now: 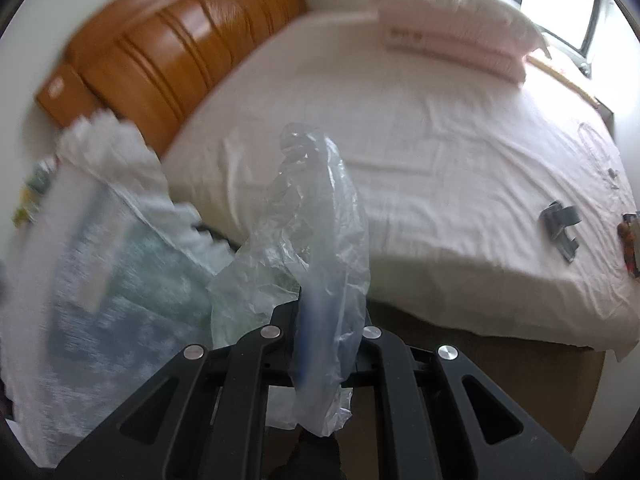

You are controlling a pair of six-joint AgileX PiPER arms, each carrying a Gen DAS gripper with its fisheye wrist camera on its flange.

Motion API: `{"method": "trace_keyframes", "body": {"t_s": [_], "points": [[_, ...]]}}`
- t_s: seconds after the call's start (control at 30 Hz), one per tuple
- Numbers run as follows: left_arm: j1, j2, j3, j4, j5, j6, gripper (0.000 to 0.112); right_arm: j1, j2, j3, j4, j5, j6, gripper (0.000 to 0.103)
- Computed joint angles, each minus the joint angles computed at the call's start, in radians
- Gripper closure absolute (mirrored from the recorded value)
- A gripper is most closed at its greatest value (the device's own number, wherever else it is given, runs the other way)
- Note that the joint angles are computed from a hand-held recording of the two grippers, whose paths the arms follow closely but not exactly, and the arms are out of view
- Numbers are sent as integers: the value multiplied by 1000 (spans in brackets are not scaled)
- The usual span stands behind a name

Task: Collect trash
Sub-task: 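Carry the green wrapper and plastic bag to the wastebasket and release both, then move both tools back over the bed toward the remaining trash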

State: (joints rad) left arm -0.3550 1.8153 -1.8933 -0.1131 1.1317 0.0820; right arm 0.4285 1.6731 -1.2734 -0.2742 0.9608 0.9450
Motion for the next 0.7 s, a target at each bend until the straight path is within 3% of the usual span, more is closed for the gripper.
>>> {"method": "trace_keyframes", "body": {"t_s": [0.27,0.3,0.33,0.4,0.43,0.63,0.7], "points": [[117,-58,-1,28,46,-8,17,16,315,-96,123,-112,-78,92],[127,-60,2,30,50,-7,17,20,349,-120,147,-112,-85,79],[141,-63,9,35,55,-4,17,22,362,-130,156,-107,-85,53],[159,-64,10,41,66,1,17,45,394,-180,120,-59,-20,24],[170,-68,17,44,65,3,17,54,394,-197,113,-46,-2,18],[232,-77,37,17,62,18,17,55,330,-314,183,24,-24,14],[251,-77,37,7,64,21,17,75,306,-424,167,107,-6,10]]}}
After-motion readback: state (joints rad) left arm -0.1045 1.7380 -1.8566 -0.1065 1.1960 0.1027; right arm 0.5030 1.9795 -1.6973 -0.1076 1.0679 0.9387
